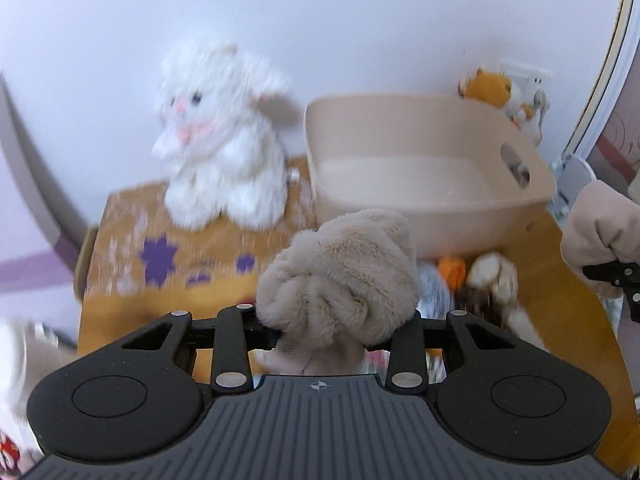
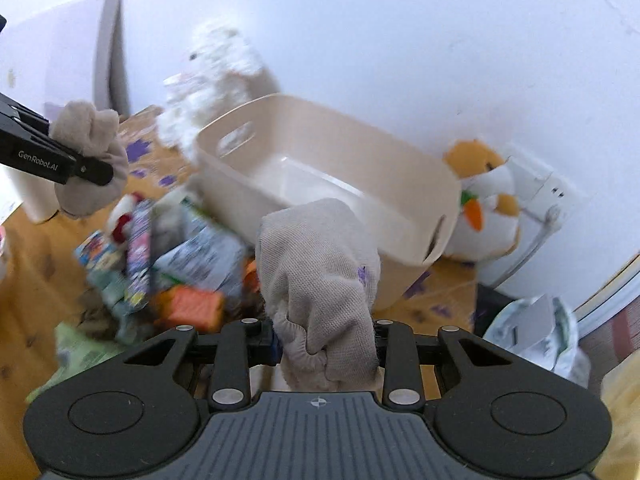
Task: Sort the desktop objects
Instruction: 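Carry both beige socks to the beige basket and open both grippers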
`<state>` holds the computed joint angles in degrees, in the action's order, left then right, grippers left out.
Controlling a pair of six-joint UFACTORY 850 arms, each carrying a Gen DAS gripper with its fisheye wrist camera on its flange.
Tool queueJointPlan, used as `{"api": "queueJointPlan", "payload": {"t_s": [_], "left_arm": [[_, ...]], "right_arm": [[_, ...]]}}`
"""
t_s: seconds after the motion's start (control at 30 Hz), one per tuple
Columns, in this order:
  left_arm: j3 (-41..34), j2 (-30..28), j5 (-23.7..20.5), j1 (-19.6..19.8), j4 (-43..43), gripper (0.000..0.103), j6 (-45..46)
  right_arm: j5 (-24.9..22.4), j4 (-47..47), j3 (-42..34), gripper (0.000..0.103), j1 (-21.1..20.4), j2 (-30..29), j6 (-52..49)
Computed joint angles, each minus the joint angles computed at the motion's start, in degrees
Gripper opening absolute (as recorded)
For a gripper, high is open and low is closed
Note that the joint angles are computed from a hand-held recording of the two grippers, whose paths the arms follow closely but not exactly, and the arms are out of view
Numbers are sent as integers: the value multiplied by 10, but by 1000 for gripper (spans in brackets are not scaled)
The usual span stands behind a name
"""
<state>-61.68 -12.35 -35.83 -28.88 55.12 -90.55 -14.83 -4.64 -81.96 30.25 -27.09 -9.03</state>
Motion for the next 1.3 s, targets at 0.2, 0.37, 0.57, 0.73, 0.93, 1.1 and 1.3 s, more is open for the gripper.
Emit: {"api": "queueJointPlan", "payload": {"t_s": [0.2,0.37,0.57,0.73,0.93,1.1,1.3], "left_arm": [[-83,-62,3,27,32,37,59],[-175,-134,4,44,16,37,110],[-285,-227,-23,53,-63,37,189],[-336,-276,-45,60,-133,39,235],[-319,-272,-35,60,-115,66,173],[-313,-264,-55,56,-75,74,125],[-306,-250,-67,47,-53,75,93]], "right_arm": [[-10,-74,-91,29,-7,-60,64],[-45,-86,-204,29,-13,-138,130],[-115,-37,-328,29,-23,-230,197],[-170,-17,-389,33,-25,-280,210],[-172,-44,-379,61,-22,-276,229],[-129,-44,-335,86,-23,-246,216],[-97,-28,-294,92,-23,-214,203]]}}
